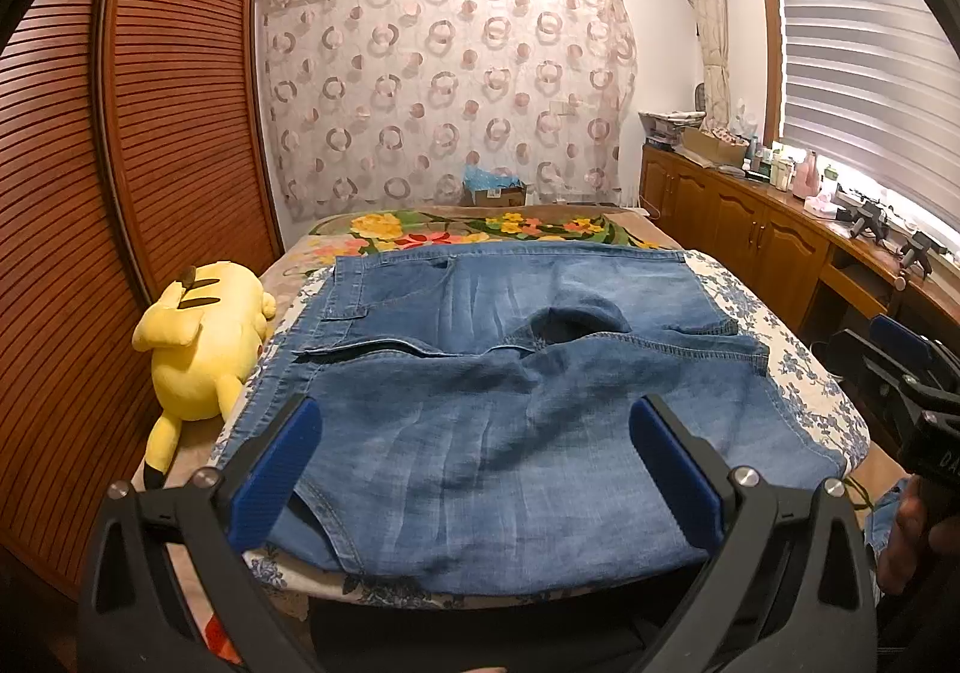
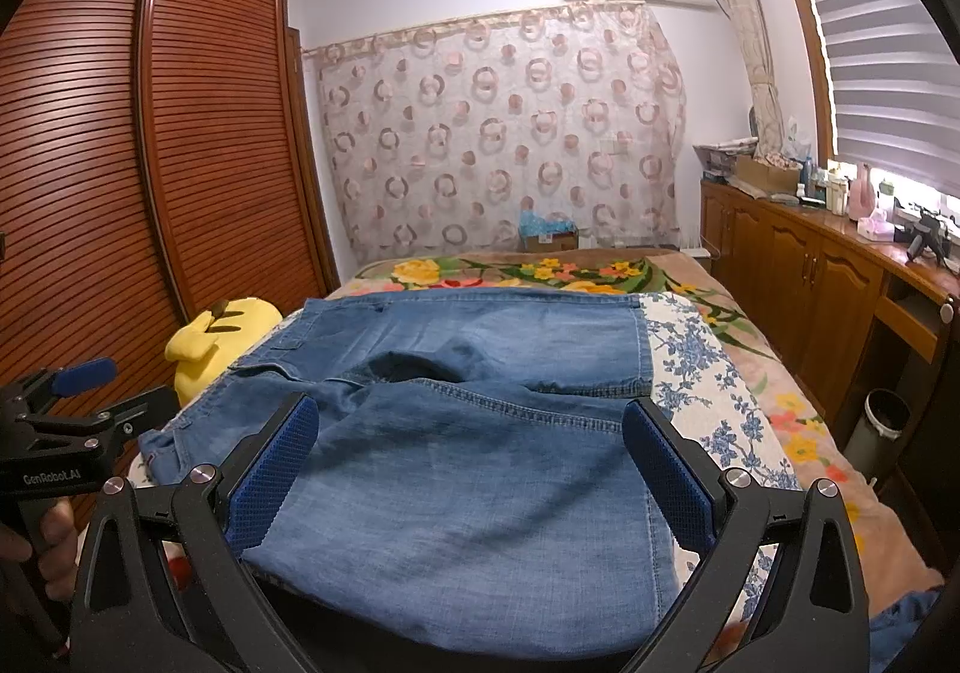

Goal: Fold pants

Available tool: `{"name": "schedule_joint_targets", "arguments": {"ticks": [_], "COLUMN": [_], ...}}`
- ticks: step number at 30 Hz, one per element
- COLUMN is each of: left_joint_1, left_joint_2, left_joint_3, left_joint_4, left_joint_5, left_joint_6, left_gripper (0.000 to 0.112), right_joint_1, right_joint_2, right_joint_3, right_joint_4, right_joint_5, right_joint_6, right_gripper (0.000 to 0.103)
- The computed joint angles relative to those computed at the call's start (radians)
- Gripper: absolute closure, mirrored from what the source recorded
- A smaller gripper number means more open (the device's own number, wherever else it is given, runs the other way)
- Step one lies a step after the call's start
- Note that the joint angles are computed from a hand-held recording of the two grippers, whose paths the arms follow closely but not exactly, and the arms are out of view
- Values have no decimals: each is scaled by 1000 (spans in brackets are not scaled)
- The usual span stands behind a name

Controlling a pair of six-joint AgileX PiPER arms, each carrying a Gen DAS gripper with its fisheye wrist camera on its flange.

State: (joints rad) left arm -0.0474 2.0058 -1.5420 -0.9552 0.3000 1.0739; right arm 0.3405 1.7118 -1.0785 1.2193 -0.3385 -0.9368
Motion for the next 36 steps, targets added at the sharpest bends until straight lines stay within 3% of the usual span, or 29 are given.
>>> {"name": "schedule_joint_targets", "arguments": {"ticks": [36], "left_joint_1": [0], "left_joint_2": [-3], "left_joint_3": [8], "left_joint_4": [-31], "left_joint_5": [-8], "left_joint_6": [33], "left_gripper": [9], "right_joint_1": [1], "right_joint_2": [-1], "right_joint_3": [5], "right_joint_4": [-17], "right_joint_5": [-3], "right_joint_6": [18], "right_gripper": [0]}}
